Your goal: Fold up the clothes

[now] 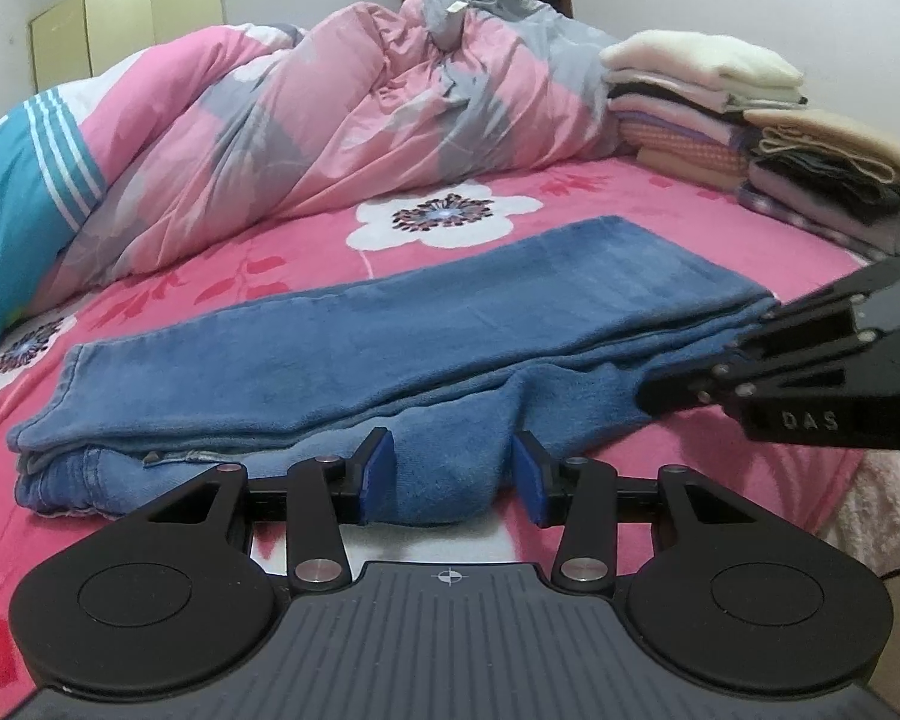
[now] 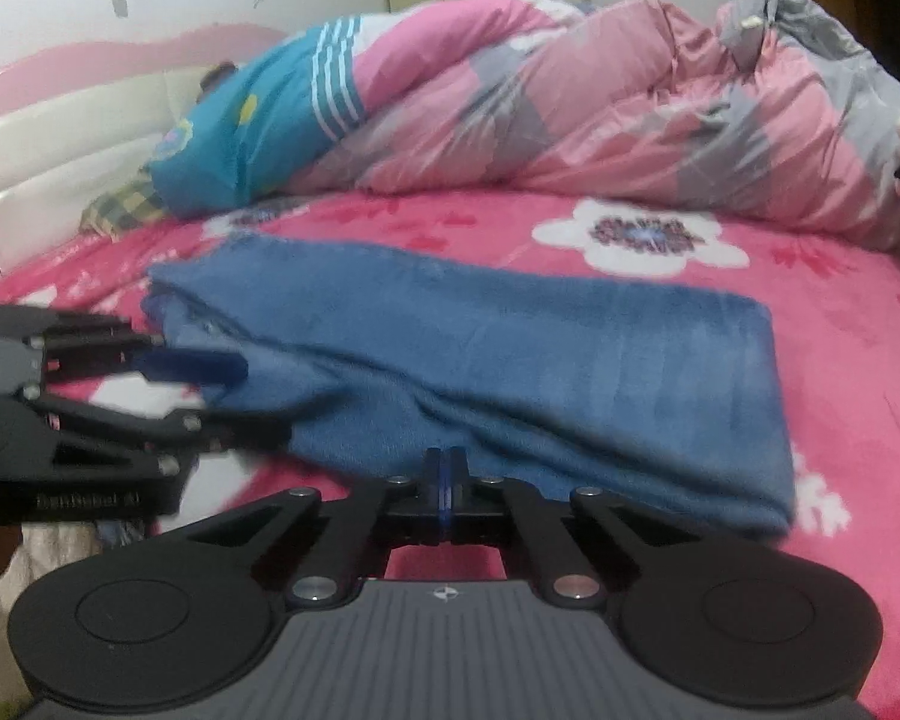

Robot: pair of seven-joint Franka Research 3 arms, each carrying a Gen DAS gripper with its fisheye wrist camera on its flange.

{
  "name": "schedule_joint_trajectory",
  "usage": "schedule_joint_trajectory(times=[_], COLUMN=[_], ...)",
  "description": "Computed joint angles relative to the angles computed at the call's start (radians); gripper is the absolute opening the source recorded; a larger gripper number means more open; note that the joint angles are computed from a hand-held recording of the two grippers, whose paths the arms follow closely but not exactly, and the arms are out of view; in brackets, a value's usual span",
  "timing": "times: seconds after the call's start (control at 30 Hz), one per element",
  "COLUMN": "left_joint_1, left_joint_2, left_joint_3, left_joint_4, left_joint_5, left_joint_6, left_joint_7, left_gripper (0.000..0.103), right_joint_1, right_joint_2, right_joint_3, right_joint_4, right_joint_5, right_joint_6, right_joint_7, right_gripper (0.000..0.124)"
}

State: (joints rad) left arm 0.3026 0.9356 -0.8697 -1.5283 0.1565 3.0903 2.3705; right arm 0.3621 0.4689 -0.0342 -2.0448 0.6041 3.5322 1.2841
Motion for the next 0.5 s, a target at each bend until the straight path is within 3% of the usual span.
schedule_joint_trajectory(times=[0.1,0.17,0.27,0.33,0.37,0.43,0.5], left_joint_1=[-0.004,-0.003,-0.004,-0.007,-0.009,-0.011,-0.012], left_joint_2=[0.003,0.004,0.002,-0.003,-0.006,-0.012,-0.014], left_joint_3=[0.004,0.002,0.004,0.01,0.014,0.021,0.027], left_joint_4=[0.003,0.003,0.003,-0.003,-0.007,-0.013,-0.015], left_joint_5=[0.004,0.006,0.005,0.005,0.007,0.013,0.02], left_joint_6=[0.002,0.0,0.001,0.008,0.012,0.019,0.02], left_joint_7=[0.002,0.003,0.001,-0.003,-0.007,-0.015,-0.024], left_gripper=[0.044,0.044,0.044,0.044,0.044,0.044,0.044], right_joint_1=[-0.055,-0.097,-0.196,-0.2,-0.197,-0.171,-0.145], right_joint_2=[-0.021,-0.031,-0.033,-0.017,-0.007,0.014,0.031], right_joint_3=[0.051,0.091,0.161,0.158,0.152,0.127,0.104], right_joint_4=[-0.04,-0.064,-0.066,-0.035,-0.017,0.024,0.054], right_joint_5=[-0.031,-0.089,-0.242,-0.278,-0.288,-0.282,-0.267], right_joint_6=[0.019,0.076,0.086,0.061,0.043,0.006,-0.033], right_joint_7=[0.053,0.101,0.203,0.229,0.232,0.224,0.214], right_gripper=[0.0,0.0,0.001,0.004,0.007,0.03,0.038])
